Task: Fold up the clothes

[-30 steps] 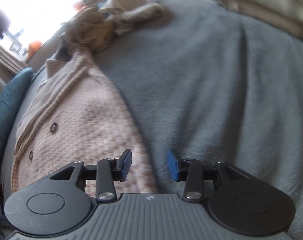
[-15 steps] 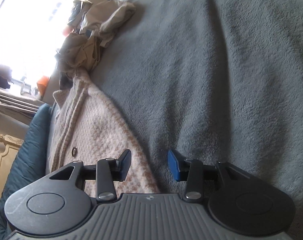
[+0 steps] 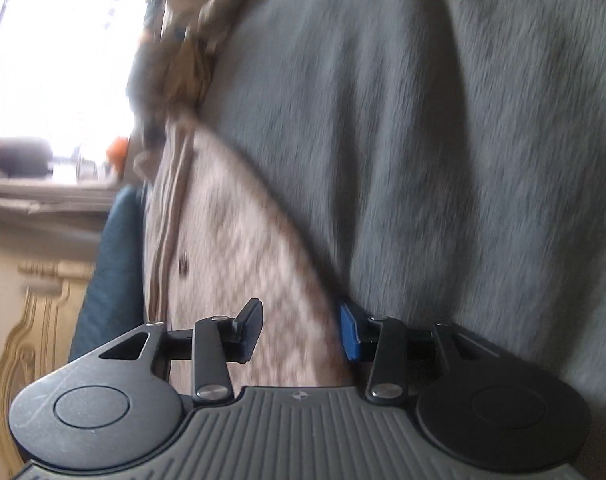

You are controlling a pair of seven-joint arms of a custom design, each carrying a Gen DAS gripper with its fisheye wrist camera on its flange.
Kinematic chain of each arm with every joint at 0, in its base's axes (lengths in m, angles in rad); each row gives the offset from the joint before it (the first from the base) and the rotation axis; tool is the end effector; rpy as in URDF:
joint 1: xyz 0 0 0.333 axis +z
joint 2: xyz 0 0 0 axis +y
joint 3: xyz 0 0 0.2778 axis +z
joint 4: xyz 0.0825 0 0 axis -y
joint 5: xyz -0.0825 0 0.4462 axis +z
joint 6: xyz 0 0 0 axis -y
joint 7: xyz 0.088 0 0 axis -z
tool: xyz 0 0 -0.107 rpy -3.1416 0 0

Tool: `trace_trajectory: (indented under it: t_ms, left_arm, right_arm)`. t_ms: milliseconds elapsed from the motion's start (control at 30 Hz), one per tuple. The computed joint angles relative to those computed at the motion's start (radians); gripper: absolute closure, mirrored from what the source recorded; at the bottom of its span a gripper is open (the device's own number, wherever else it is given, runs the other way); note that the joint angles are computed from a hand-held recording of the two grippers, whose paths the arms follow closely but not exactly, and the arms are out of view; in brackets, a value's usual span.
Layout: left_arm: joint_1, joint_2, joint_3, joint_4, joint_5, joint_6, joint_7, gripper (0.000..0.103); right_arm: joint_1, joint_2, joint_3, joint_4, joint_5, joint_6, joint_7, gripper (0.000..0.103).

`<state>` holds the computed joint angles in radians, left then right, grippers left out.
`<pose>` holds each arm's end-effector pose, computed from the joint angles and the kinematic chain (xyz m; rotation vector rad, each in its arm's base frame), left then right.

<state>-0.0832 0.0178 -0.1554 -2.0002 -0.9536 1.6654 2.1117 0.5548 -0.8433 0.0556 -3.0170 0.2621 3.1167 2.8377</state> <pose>0.5534 -0.2168 0.3976 1.1445 -1.9314 0.6735 0.3414 0.2062 0.4008 -0.7146 2.0926 0.2688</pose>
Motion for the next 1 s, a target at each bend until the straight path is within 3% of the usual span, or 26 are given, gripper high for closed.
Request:
trace_trajectory:
  t_ms: [33,167,267,300,333,433,533,600,900,1000]
  left_arm:
    - [-0.004,0.012,-0.004,0.012,0.009,-0.013,0.002,0.064]
    - [-0.014,0.025,-0.018,0.02,0.027,-0.005,0.009,0.069]
    - [-0.022,0.021,-0.024,0.016,0.035,0.019,0.007,0.087]
    - [-0.022,0.009,-0.022,0.007,0.045,0.027,0.016,0.096]
    - [-0.022,-0.002,-0.021,0.0,0.053,0.033,0.032,0.097]
    - [-0.026,-0.029,-0.014,-0.013,0.053,0.038,0.13,0.098]
    - [-0.014,-0.013,0.005,0.02,0.041,-0.029,0.175,0.099]
    - [0.003,0.003,0.015,0.052,0.03,-0.088,0.196,0.099]
    - [0.069,0.076,0.026,0.248,0.177,-0.3,0.22,0.099]
    - [0.087,0.087,0.029,0.295,0.244,-0.353,0.209,0.099]
  right_arm:
    - [0.022,0.004,-0.023,0.005,-0.003,-0.005,-0.018,0.06]
    - [0.029,0.017,-0.016,0.021,-0.005,-0.014,-0.036,0.061]
    - [0.01,0.04,0.012,0.038,-0.003,-0.019,-0.021,0.068]
    - [0.0,0.047,0.025,0.056,-0.014,-0.051,-0.025,0.073]
    - [-0.009,0.055,0.037,0.075,-0.024,-0.083,-0.029,0.086]
    - [-0.038,0.079,0.074,0.133,-0.059,-0.18,-0.041,0.095]
    - [-0.088,0.07,0.151,0.193,-0.121,-0.307,-0.016,0.096]
    - [-0.088,0.061,0.172,0.22,-0.152,-0.351,-0.01,0.097]
    - [0.018,0.07,0.168,0.333,-0.148,-0.496,-0.064,0.097]
    - [0.057,0.086,0.175,0.353,-0.113,-0.502,-0.05,0.097]
